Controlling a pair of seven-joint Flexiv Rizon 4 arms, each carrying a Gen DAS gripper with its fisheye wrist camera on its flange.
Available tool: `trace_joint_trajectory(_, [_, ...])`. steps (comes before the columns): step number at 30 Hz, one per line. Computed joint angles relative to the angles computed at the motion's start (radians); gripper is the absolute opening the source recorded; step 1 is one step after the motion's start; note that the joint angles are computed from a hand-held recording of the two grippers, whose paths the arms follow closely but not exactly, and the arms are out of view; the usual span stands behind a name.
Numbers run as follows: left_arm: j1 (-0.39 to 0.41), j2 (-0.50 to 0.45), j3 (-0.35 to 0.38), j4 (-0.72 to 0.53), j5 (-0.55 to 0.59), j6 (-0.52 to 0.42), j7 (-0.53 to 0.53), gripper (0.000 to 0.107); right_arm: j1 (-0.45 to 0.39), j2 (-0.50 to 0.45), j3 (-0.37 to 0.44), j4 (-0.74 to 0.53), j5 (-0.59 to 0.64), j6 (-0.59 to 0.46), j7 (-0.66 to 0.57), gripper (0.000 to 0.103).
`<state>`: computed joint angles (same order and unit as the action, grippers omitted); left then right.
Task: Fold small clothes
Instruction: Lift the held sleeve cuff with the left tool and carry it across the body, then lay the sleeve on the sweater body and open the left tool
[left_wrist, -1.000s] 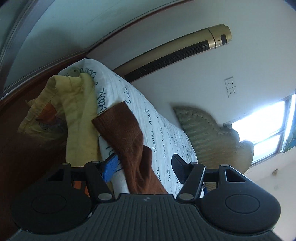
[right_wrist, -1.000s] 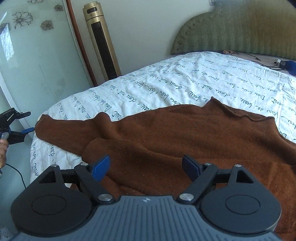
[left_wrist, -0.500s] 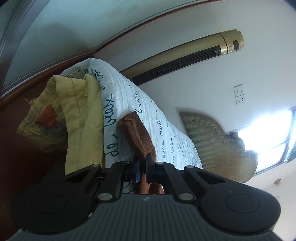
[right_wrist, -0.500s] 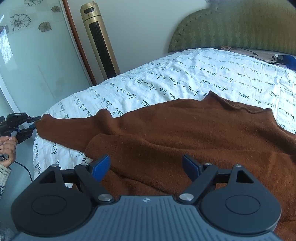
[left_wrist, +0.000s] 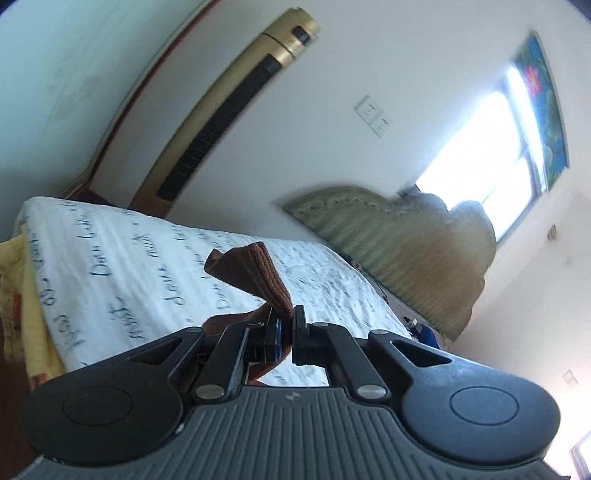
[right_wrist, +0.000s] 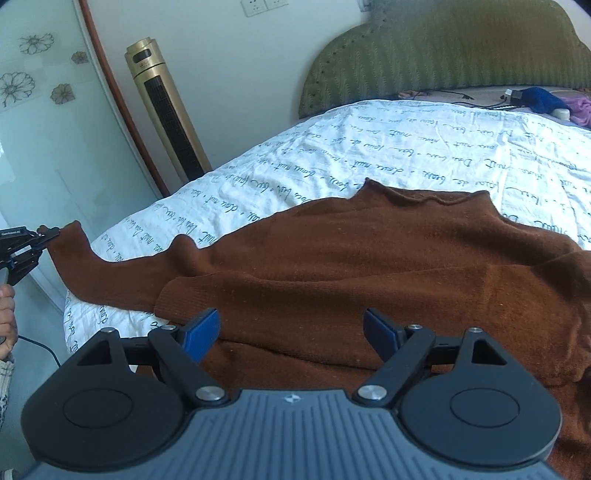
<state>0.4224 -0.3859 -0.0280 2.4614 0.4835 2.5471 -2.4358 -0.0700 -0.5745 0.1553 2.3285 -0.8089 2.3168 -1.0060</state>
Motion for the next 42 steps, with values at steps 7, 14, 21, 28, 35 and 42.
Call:
trace_joint_trajectory(7, [-0.326,0.026,-0.049,-0.095,-0.277,-0.127,0.222,0.004,-0.060,-0.023,-0.019,-0.007,-0.008,0.048,0.053,0.085])
trace_joint_trajectory(14, [-0.616,-0.088,-0.067,-0.286,-0.550,-0.278,0.505,0.004,-0.104,-0.053,-0.041,-0.025,0.016,0.069,0.114,0.085])
trace_joint_trajectory(21, [-0.770,-0.279,-0.096,-0.553,-0.667,-0.488,0.695,0.004,-0.205,-0.106,-0.052,-0.082,-0.069,0.050,0.238,0.085])
trace_joint_trajectory(28, [-0.915,-0.430,-0.049,-0.772,-0.754,-0.664,0.831,0.004,-0.264,-0.151,-0.065,-0.146,-0.112,0.026,0.358,0.085])
trace_joint_trajectory(35, [-0.978,-0.493,-0.036,-0.889,-0.750,-0.746,0.882,0.004,-0.262,-0.149,-0.088,-0.143,-0.078,0.046,0.373,0.085])
trace_joint_trajectory(42, [-1.050,-0.561,0.026,-1.003,-0.760,-0.822,0.879,0.004,-0.268,-0.140,-0.094,-0.142,-0.020,0.058,0.380,0.085])
